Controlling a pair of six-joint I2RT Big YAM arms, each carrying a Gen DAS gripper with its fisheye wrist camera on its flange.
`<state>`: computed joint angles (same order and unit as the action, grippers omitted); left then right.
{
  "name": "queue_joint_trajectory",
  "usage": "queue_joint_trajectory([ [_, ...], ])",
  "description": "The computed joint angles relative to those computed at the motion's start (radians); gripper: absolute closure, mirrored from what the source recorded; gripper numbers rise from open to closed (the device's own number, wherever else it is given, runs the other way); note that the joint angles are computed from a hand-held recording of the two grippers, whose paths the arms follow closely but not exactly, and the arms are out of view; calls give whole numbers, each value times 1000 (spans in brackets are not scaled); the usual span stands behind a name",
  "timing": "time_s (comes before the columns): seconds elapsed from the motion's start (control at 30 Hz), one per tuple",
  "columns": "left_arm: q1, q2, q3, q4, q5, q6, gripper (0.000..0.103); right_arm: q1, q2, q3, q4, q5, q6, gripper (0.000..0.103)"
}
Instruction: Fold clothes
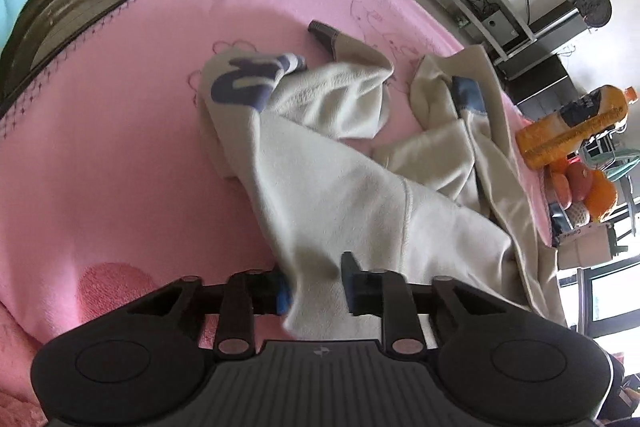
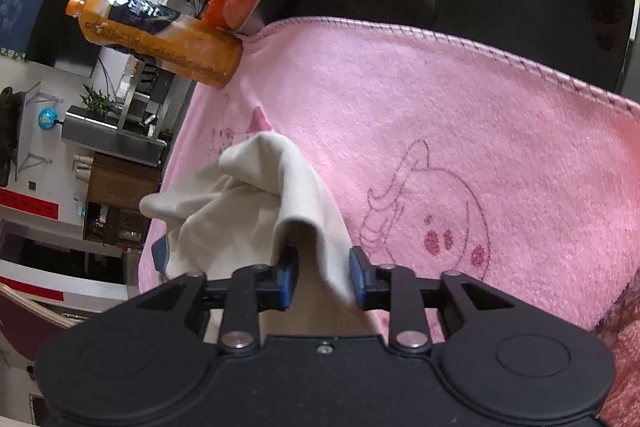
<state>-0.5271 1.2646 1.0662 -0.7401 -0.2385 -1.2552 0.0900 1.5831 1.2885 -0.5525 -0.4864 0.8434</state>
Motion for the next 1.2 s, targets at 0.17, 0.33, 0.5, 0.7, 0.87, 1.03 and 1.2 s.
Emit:
queue_joint_trajectory([
  [0.17, -10, 0, 11, 0, -54, 49, 103, 36, -22, 1, -17, 117, -115, 101],
  [0.33, -2, -45, 46, 17, -25, 97, 103, 54, -64, -10, 29, 79, -141, 101],
  [0.5, 14, -64, 224, -57, -38, 181, 103, 62, -68, 105, -60, -49, 13, 101],
  [0.7, -27, -193, 384, 40, -226, 285, 103, 29, -192, 226, 126, -97, 204, 101],
  [0.87, -169, -305, 405, 142, -430, 375, 103, -50, -354, 186, 247, -76, 258, 101],
  [1.03, -298, -332, 434, 200, -613, 498, 103, -73, -422, 198, 197, -217, 240, 101],
  [1.2, -337, -363, 436, 272, -676, 601, 103, -54, -452, 230, 293, -189, 200, 101],
])
